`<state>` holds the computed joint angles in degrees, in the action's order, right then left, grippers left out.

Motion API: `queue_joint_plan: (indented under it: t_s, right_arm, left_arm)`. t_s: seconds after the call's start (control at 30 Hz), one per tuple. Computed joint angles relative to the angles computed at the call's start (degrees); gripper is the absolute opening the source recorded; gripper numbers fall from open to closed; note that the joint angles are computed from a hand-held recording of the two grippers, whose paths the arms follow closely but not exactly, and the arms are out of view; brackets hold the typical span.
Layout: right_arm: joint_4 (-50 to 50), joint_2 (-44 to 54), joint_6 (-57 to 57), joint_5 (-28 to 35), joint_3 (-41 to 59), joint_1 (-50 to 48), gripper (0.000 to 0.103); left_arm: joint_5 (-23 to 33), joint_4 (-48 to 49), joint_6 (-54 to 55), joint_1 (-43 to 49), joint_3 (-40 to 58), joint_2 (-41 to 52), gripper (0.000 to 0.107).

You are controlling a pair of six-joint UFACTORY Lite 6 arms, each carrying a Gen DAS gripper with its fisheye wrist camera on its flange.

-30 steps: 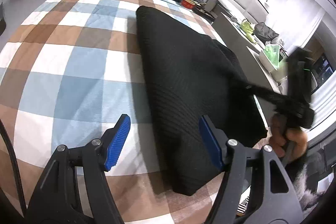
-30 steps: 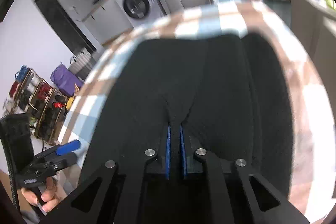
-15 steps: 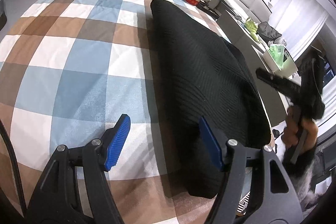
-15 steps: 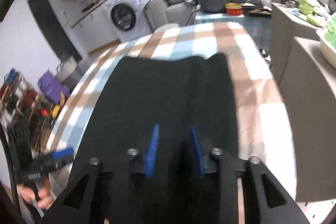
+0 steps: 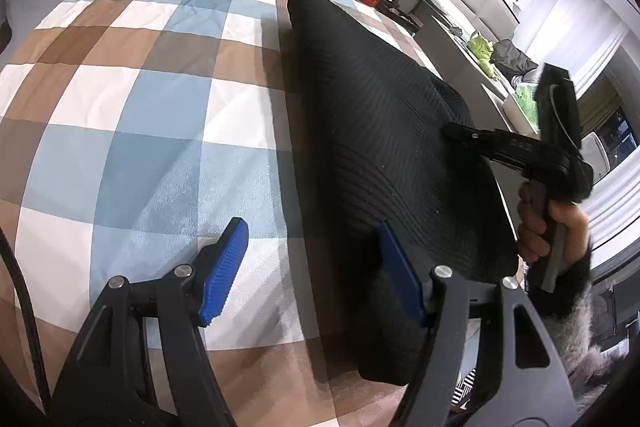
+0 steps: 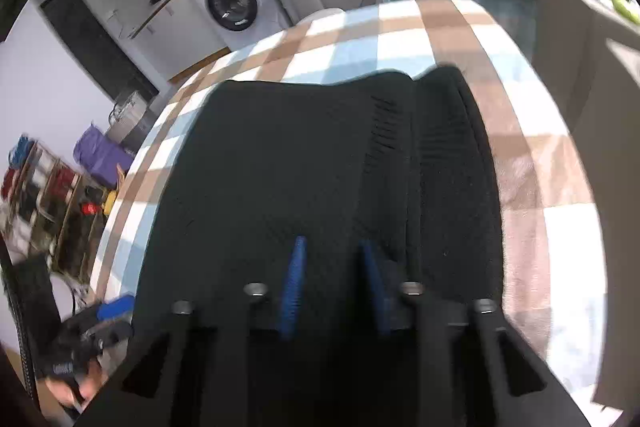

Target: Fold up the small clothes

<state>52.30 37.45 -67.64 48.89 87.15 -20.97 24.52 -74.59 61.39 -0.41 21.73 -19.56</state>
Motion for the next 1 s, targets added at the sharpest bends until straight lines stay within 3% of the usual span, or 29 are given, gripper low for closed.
queue_joint_plan:
  t_s: [0.07,0.2,0.27,0.4,0.53,0.77,0.9,1.0]
  right_arm:
    - [2.6,-0.5,-2.4,0.1,-0.4,0.2,0.008]
    - [9.5,-10.7,-12.8,-4.7,-8.3,0.0,0.006]
    - [8.0,-12.7,-12.3,-8.9,-9.5,0.3,0.006]
    - [1.0,-7.6,-5.5,-14.4,-7.4,1.0,0.008]
    - [0.7,-5.7,-4.4,-5.7,-5.1,-4.3,0.017]
    - [0.2,-15.0,-15.5,14.6,-17.3,-20.0,0.023]
    - [-3.4,-20.4,-19.4,17.3,-25.4,-23.0,0.026]
    - [-5.1,-22.4,-22.1,15.7,-30.8,-22.5,0.026]
  left_arm:
    - [0.0,0.4,-0.5,0.1,-0.1,-0.2,0.065]
    - [0.4,1.1,-1.1,0.7,-0.2,-0.6,0.065]
    - [0.3,0.7,-1.0,0.5,-0.2,-0.7,0.065]
    - [-0.2,0.6,-1.4,-1.0,-0.2,-0.7,0.065]
    - [-0.7,2.9,-3.9,-1.9,-1.0,-2.7,0.065]
    - [3.6,4.2,-5.1,-0.5,-1.2,-5.1,0.065]
    - [4.9,7.9,-9.6,-2.8,-1.1,-9.1,0.065]
    - [2.0,11.4,-14.3,-8.2,-1.2,-10.1,0.065]
